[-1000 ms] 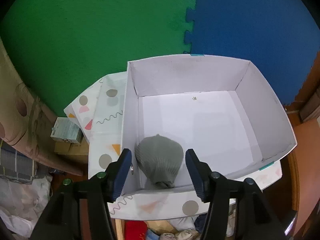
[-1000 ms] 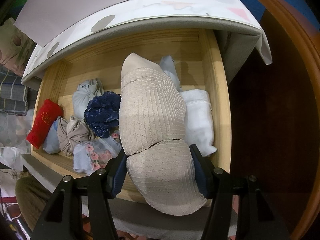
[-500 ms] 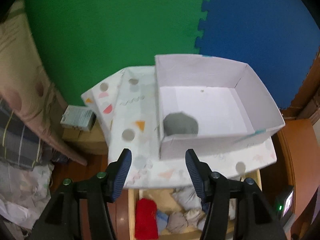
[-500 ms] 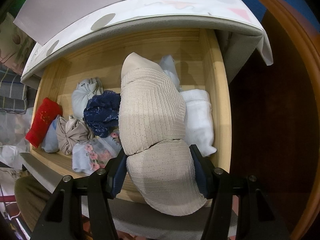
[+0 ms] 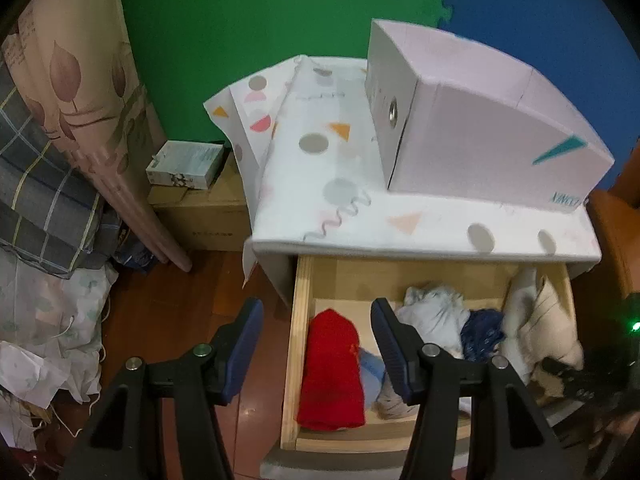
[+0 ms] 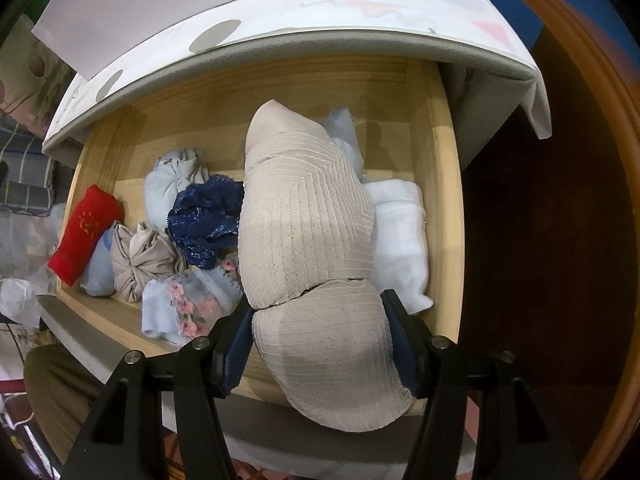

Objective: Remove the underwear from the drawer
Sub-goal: 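Move the open left tool back over the drawer, then lift the beige ribbed bundle with the right tool and release it into the white box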

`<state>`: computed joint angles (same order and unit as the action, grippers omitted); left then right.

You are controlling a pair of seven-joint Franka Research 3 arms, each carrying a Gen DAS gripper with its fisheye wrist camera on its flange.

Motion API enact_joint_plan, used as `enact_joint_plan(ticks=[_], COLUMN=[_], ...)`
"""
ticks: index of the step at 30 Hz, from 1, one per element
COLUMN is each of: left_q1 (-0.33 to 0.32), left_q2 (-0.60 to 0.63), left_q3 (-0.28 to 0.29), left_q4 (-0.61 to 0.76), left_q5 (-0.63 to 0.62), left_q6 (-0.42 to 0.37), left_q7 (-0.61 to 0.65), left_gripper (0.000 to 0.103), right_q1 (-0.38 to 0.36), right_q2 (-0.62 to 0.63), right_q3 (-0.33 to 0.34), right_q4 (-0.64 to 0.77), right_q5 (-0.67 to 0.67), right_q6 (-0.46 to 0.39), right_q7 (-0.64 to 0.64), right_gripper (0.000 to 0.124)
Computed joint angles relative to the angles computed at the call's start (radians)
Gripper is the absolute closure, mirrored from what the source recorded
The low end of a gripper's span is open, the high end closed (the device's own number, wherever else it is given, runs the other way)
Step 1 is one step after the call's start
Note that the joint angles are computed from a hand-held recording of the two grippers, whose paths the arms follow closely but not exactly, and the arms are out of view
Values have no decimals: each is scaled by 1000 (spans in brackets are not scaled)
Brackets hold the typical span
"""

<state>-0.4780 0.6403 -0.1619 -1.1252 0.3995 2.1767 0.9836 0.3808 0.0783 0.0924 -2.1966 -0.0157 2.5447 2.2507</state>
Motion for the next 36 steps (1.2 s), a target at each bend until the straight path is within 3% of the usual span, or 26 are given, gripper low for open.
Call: enact_joint_plan(ticks=[5, 11, 18, 23, 27, 36], left_q1=[27, 53, 66, 40, 19, 42], left_q2=[-39, -31, -66, -78, -104, -152], left_q3=[-22, -64, -71, -49, -31, -26], left_q4=[-125, -171, -282, -313, -356, -438], left_q5=[-22, -105, -157, -106, -35, -12], left_q6=[122, 145, 228, 230, 287, 373], left_q7=[-1, 49, 1, -31, -69, -171], left_gripper=[46, 46, 46, 46, 46, 46], right_q1=[8, 21, 25, 23, 19, -3], right_q2=[12, 21, 11, -1, -12, -81], right_q3=[0, -1, -3, -4, -3, 12], right_q4=[20, 38, 27, 15, 14, 9], right_q5=[-34, -85, -117, -142, -156, -159], right_q6=[-25, -50, -33, -9, -6, -4], right_q7=[13, 37, 67, 105, 130, 142], right_gripper=[64, 67, 71, 72, 72, 73])
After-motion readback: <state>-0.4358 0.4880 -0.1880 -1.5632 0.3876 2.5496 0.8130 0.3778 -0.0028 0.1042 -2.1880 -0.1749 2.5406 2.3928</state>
